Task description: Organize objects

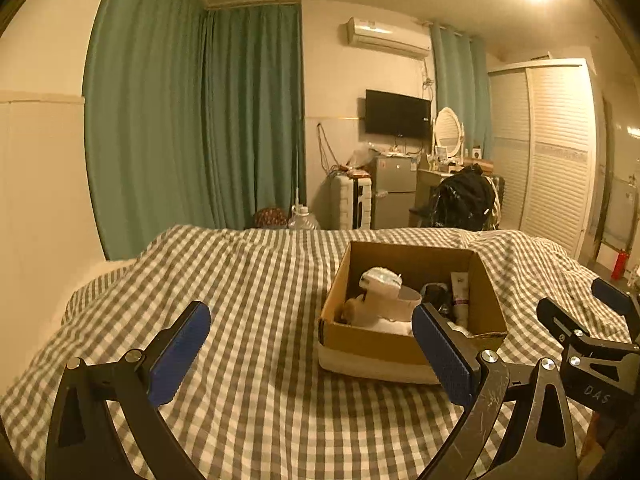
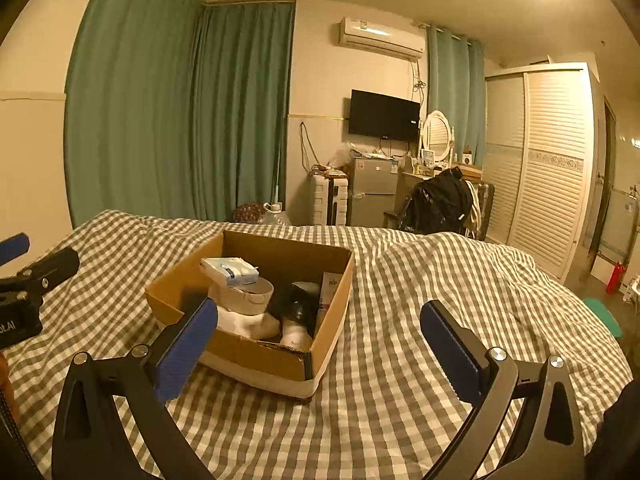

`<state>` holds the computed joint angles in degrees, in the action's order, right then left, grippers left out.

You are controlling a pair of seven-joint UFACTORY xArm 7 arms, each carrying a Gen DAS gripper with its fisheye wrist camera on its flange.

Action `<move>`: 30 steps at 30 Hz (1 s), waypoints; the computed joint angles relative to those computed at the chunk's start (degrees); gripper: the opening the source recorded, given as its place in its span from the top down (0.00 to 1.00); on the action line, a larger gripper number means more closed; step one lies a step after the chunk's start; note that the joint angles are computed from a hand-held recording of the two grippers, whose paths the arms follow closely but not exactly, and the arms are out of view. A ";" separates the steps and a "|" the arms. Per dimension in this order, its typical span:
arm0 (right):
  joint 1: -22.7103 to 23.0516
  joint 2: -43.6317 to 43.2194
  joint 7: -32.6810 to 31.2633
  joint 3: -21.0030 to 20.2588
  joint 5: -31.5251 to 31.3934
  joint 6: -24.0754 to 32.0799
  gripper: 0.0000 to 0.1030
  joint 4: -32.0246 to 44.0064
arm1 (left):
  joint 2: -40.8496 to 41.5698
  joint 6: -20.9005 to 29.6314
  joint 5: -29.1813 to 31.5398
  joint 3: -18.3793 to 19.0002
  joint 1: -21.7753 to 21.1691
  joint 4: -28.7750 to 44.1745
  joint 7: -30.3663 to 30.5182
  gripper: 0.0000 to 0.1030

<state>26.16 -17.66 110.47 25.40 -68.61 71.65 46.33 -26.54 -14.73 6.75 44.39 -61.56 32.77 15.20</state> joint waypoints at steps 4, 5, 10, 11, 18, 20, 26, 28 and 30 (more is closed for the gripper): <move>0.20 0.39 1.13 0.04 0.67 0.56 0.01 -0.31 | 1.41 0.40 0.48 0.07 -0.26 0.16 0.11 0.00; 0.20 0.36 1.25 -0.11 0.79 0.53 0.01 -0.35 | 1.46 0.68 0.48 -0.07 -0.17 0.05 0.20 0.00; 0.34 0.18 1.00 -0.03 1.47 1.27 0.01 -0.19 | 0.67 1.58 -0.30 0.21 -0.82 -0.49 1.49 0.00; 0.35 0.35 0.92 -0.02 1.62 1.37 0.01 -0.12 | 0.72 1.74 -0.60 0.26 -1.01 -0.40 1.85 0.00; 0.41 0.60 0.30 -0.39 2.08 1.18 0.01 0.03 | 1.23 1.71 -1.89 -0.75 -0.43 -0.54 3.05 0.00; 0.40 0.66 0.20 -0.56 2.33 0.90 0.01 0.01 | 1.29 1.81 -2.18 -0.77 -0.41 -0.51 3.22 0.00; 0.38 0.93 -0.12 -0.51 2.46 1.04 0.01 0.19 | 1.16 2.50 -3.34 -1.42 0.16 -0.42 4.06 0.00; 0.44 1.01 -0.28 -0.55 2.48 1.04 0.01 0.30 | 1.20 2.66 -3.72 -1.59 0.26 -0.40 4.33 0.00; 0.47 1.18 -0.34 -0.57 2.47 1.07 0.01 0.38 | 1.10 2.89 -4.10 -1.41 0.04 -0.33 4.71 0.00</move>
<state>26.64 -16.48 110.14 24.83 -66.14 72.71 46.72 -25.44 -11.84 2.66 42.98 -61.52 32.44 19.92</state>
